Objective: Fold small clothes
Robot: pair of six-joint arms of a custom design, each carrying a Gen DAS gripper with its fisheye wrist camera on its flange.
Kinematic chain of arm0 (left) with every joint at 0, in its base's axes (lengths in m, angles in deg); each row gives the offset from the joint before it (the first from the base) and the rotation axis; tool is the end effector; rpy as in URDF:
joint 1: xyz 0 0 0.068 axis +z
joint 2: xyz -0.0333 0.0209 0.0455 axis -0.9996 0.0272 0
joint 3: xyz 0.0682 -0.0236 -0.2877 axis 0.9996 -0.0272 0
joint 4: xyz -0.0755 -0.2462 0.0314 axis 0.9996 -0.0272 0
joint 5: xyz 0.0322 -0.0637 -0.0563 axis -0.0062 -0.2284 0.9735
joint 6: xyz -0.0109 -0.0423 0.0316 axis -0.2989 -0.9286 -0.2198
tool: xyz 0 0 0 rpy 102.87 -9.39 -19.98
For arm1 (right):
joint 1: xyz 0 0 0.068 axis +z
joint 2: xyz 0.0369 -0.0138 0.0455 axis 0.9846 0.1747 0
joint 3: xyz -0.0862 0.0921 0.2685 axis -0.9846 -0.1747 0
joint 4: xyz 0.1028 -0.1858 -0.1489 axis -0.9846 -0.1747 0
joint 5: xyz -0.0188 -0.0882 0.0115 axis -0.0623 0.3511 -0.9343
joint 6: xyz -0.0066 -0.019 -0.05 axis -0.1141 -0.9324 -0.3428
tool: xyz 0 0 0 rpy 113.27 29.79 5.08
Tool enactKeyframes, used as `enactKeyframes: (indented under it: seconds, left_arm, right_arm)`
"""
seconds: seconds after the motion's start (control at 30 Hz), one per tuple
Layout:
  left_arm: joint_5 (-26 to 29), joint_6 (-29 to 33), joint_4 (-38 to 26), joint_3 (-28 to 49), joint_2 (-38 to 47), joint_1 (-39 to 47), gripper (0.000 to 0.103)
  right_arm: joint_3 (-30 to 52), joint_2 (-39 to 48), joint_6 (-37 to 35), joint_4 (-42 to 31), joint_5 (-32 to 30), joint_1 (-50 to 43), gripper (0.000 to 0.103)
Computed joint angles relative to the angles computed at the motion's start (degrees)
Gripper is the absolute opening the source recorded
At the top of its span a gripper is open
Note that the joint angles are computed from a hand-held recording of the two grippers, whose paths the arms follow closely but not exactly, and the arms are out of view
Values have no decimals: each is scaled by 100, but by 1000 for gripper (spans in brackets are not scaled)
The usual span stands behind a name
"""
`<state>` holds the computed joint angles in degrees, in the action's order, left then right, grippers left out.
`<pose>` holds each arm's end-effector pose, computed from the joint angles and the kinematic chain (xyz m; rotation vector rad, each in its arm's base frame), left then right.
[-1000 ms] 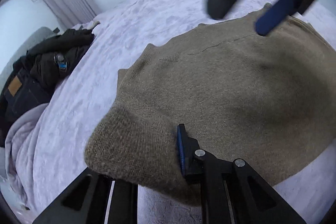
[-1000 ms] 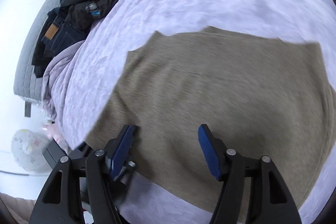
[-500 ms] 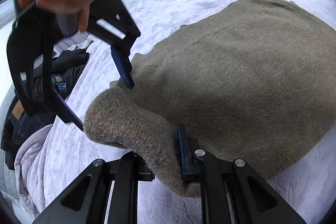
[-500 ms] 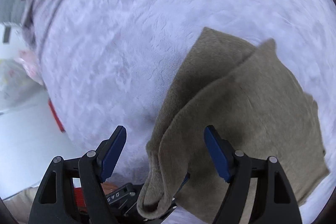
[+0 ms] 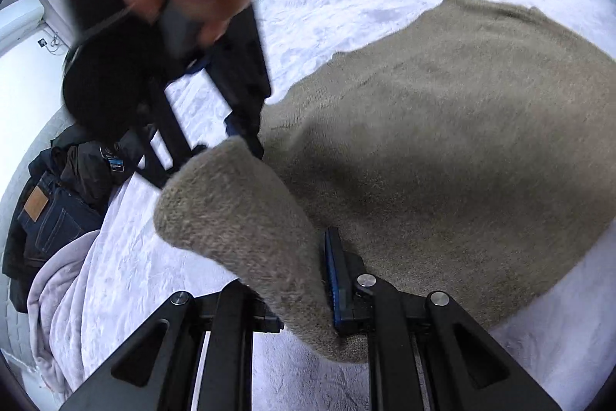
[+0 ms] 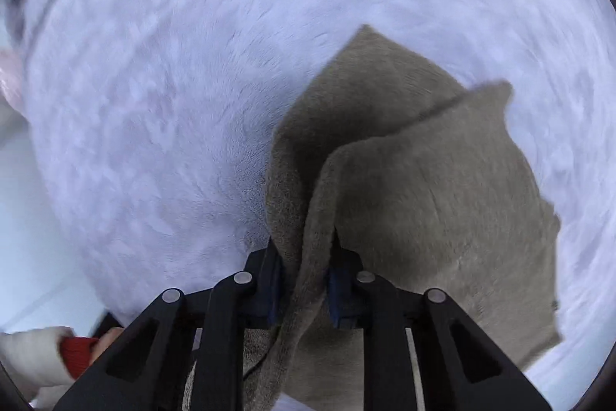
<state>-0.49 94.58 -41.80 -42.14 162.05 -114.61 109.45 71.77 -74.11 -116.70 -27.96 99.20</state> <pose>0.2116 -0.0929 0.1774 0.8120 2.3249 0.2930 0.4444 0.1631 0.1957 0.7176 -2.8505 -0.2869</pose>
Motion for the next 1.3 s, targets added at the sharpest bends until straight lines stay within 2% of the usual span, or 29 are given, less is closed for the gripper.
enactKeyframes:
  seconds: [0.23, 0.43, 0.63, 0.73, 0.87, 1.0, 1.03, 1.1, 1.17, 1.23, 1.27, 1.3]
  left_arm:
    - [762, -401, -1098, 910, -453, 86, 17]
    - [687, -713, -1179, 1416, -740, -838, 17]
    - [491, -735, -931, 1961, -184, -2068, 17]
    - [443, -733, -782, 2043, 221, -2613, 17]
    - [403, -696, -603, 2011, 956, -3186, 17]
    - [398, -661, -598, 1991, 1550, -3511, 17]
    - [537, -452, -621, 1991, 1601, -3470, 17]
    - [491, -484, -580, 1907, 1607, -3527, 17]
    - [511, -459, -664, 1912, 1550, -3483, 23]
    - [764, -498, -935, 1996, 1413, -3479, 58]
    - [925, -480, -971, 1940, 1247, -3324, 63]
    - [1104, -471, -1004, 1879, 1055, -3188, 64]
  right_arm:
    - [-2712, -2075, -7, 1526, -1830, -1463, 20]
    - [-3901, -3309, -211, 2028, -3065, -3004, 20]
    - [-4452, -4007, -984, 1885, -3713, -4763, 20]
    - [-4808, -4138, -1422, 1747, -3894, -5644, 20]
    - [-5432, -3863, -2000, 1847, -3686, -6786, 20]
    - [-6137, -3228, -1868, 2734, -3285, -7357, 20]
    - [-6263, -3051, -1839, 2918, -3230, -7449, 20]
    - [-6401, -2829, -1843, 3122, -3348, -7578, 20]
    - [-6442, -2775, -1840, 3191, -3447, -7633, 21]
    - [-6442, -2739, -1769, 3175, -3530, -7590, 24]
    - [-6380, -2706, -1774, 3082, -3584, -7590, 26]
    - [-6318, -2688, -1855, 2956, -3655, -7627, 26]
